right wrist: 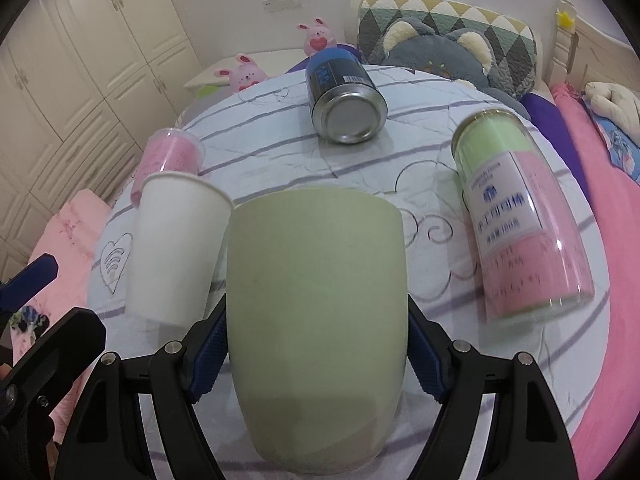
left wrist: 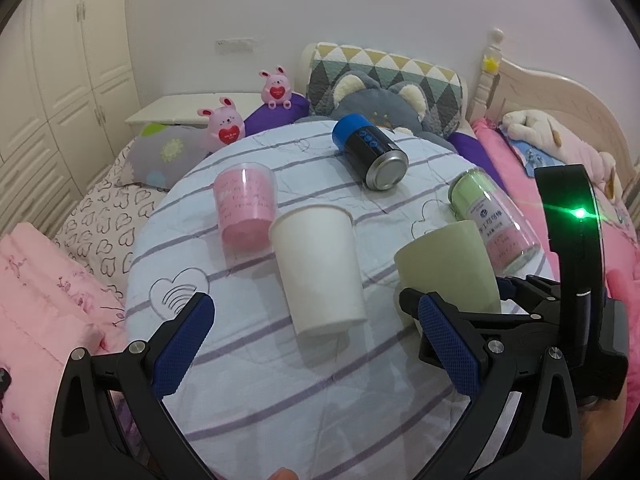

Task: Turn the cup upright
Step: 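Lift the pale green mug off the table with the right gripper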

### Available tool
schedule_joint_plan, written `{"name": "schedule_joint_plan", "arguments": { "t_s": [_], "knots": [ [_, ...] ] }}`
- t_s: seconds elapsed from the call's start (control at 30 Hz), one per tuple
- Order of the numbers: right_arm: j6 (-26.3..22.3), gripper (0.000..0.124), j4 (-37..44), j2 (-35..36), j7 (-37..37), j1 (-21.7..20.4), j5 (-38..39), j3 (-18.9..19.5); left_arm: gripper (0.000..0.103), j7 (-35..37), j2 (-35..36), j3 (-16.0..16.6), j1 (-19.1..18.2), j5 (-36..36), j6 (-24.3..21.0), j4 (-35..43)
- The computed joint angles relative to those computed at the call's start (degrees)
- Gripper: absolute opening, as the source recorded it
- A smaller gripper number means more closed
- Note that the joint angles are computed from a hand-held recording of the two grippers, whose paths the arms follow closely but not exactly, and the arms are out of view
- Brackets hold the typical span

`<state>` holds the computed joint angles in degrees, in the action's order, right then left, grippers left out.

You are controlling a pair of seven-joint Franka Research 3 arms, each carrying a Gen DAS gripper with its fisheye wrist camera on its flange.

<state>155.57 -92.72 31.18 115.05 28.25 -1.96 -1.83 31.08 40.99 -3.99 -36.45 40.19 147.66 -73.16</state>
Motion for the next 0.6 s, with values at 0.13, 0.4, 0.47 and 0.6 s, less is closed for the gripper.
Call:
{"name": "schedule_joint_plan", "arguments": {
  "t_s": [0.13, 0.4, 0.47, 0.6],
  "knots": [
    [1.8, 0.079, -2.9, -1.7, 1.2, 0.7, 0.1, -0.1, 0.103, -3.3, -2.7, 1.1, -1.0, 2.9, 0.6, -4.3],
    [6.1, 0.079, -8.5, -4.6, 4.0, 1.9, 0.2, -0.2, 0.103, -5.7, -6.3, -0.3, 0.0, 4.5, 2.3, -9.9],
    [6.9, 0.079, -9.7, -5.2, 4.5, 2.1, 0.2, -0.2, 0.103, -6.6, -7.2, -0.3, -0.1, 5.4, 2.6, -11.3],
    [8.5, 0.079, -11.7, -6.2, 5.7, 2.9, 0.0, -0.2, 0.103, -7.4, -8.8, -1.1, 0.6, 6.0, 3.2, -13.7]
  ]
}}
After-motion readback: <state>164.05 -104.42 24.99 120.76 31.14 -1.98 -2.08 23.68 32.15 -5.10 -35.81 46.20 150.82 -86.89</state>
